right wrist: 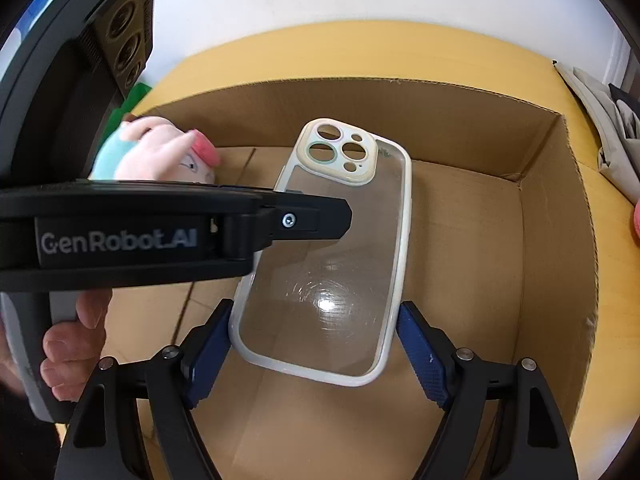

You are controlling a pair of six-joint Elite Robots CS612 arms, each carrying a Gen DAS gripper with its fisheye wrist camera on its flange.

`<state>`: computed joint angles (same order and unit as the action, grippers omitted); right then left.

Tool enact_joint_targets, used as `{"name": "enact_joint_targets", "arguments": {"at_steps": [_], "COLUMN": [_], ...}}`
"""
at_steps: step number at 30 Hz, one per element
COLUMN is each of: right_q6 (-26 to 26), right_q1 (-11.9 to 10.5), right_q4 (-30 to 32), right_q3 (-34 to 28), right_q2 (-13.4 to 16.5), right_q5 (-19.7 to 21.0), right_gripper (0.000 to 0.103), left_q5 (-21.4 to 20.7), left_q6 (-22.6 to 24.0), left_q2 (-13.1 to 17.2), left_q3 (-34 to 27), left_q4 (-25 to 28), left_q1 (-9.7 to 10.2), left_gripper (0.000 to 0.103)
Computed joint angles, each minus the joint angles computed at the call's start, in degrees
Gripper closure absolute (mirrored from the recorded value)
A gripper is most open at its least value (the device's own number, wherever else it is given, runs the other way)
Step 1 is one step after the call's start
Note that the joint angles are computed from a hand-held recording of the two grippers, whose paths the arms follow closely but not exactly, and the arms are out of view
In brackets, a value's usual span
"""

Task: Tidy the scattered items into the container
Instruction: 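Lift the phone case with the left gripper and carry it over the box, then lower the phone case into the box and open the left gripper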

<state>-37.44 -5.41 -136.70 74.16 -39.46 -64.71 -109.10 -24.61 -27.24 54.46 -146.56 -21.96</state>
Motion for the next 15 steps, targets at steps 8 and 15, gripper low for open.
{"name": "enact_joint_targets", "arguments": {"at_steps": [8,15], "right_q6": [-0.11,0.91], "right_q1": [0.72,0.22], "right_q4": [0.37,-0.81], "right_q3": [-0.14,1.54], "right_q2": [0.23,-0.2], "right_q5": [-1.61,-0.91], "right_gripper": [0.042,0.04], "left_q5": [0.99,2.98], "left_q6": [0.09,0.17], "left_q2": [1.87,1.34], "left_q3": [-2.34,-1.31], "left_q4": [2.87,1.85], "left_q1": [-0.17,-0.36], "left_gripper": [0.072,0.069]}}
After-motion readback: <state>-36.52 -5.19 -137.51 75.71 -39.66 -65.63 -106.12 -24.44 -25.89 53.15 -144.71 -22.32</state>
